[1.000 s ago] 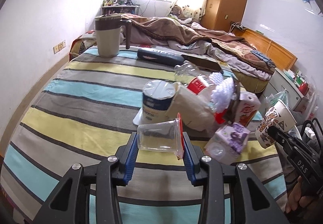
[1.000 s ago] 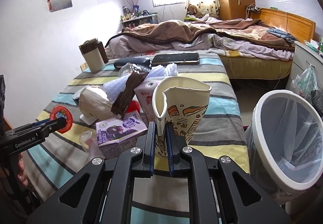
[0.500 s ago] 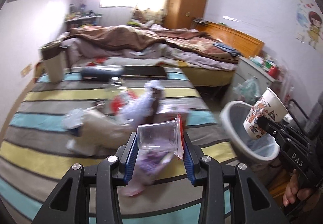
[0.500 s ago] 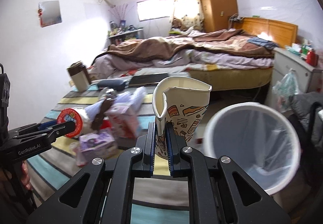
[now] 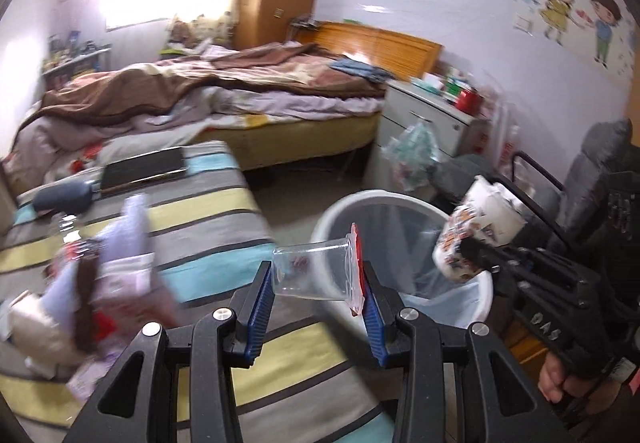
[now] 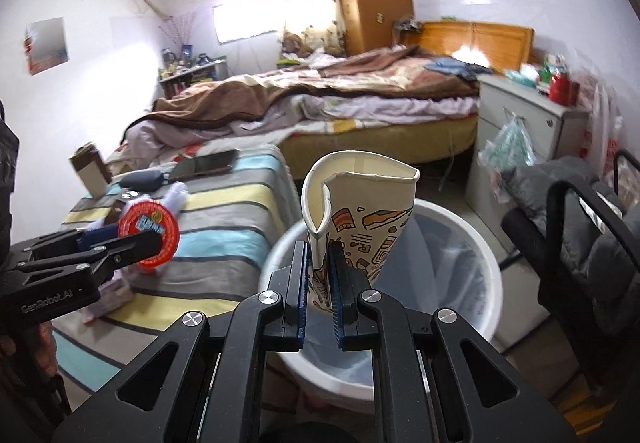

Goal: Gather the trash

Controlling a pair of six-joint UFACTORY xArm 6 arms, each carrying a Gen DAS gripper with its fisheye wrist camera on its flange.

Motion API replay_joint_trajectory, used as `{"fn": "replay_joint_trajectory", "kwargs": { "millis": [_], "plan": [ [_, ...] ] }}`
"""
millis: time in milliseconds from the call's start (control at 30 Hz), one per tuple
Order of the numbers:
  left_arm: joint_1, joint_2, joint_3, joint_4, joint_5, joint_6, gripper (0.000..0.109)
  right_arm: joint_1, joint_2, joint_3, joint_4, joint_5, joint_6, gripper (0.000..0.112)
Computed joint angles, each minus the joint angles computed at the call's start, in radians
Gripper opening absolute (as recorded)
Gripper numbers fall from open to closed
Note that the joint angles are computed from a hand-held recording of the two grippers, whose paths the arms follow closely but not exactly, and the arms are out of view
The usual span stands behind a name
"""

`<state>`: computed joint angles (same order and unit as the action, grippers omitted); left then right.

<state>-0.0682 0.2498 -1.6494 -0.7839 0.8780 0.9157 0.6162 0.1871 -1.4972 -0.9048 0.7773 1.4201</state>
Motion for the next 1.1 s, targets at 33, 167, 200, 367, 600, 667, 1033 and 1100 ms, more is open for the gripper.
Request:
{"fn": "replay_joint_trajectory", "kwargs": {
  "millis": [33,167,200,367,600,667,1033,1100],
  "plan": [
    [-0.016,0.012,-0.012,0.008,0.009,-0.009,0.041,-0.006,-0.006,0.014,0.01,-0.003,-0.004,0.013],
    [-0.06,0.048,-0.039,0.047,0.024,-0.036,0.041,-0.03,-0.008,0.041,0.057,-0.009,-0.025,0.013],
    [-0.067,0.06,-0.049,0.049,0.036,-0.042,0.041,-0.035,-0.018,0.055,0.064,-0.008,-0.03,0.013],
    [-0.113,0.102,-0.067,0.102,0.028,-0.077,0.041,-0.047,-0.032,0.09,0.114,0.011,-0.08,0.013],
    [-0.116,0.145,-0.105,0.112,0.064,-0.096,0.063,-0.065,-0.057,0.123,0.16,0.027,-0.101,0.015],
    [-0.11,0.147,-0.109,0.103,0.068,-0.104,0.065,-0.058,-0.055,0.115,0.153,0.051,-0.099,0.021],
    [-0.049,0.038,0.016,0.074,-0.038,-0.062,0.065,-0.023,-0.06,0.102,0.086,0.045,-0.038,0.037],
    [-0.021,0.014,0.038,0.048,-0.037,-0.048,0.065,-0.009,-0.054,0.088,0.063,0.044,-0.024,0.037]
  ]
}}
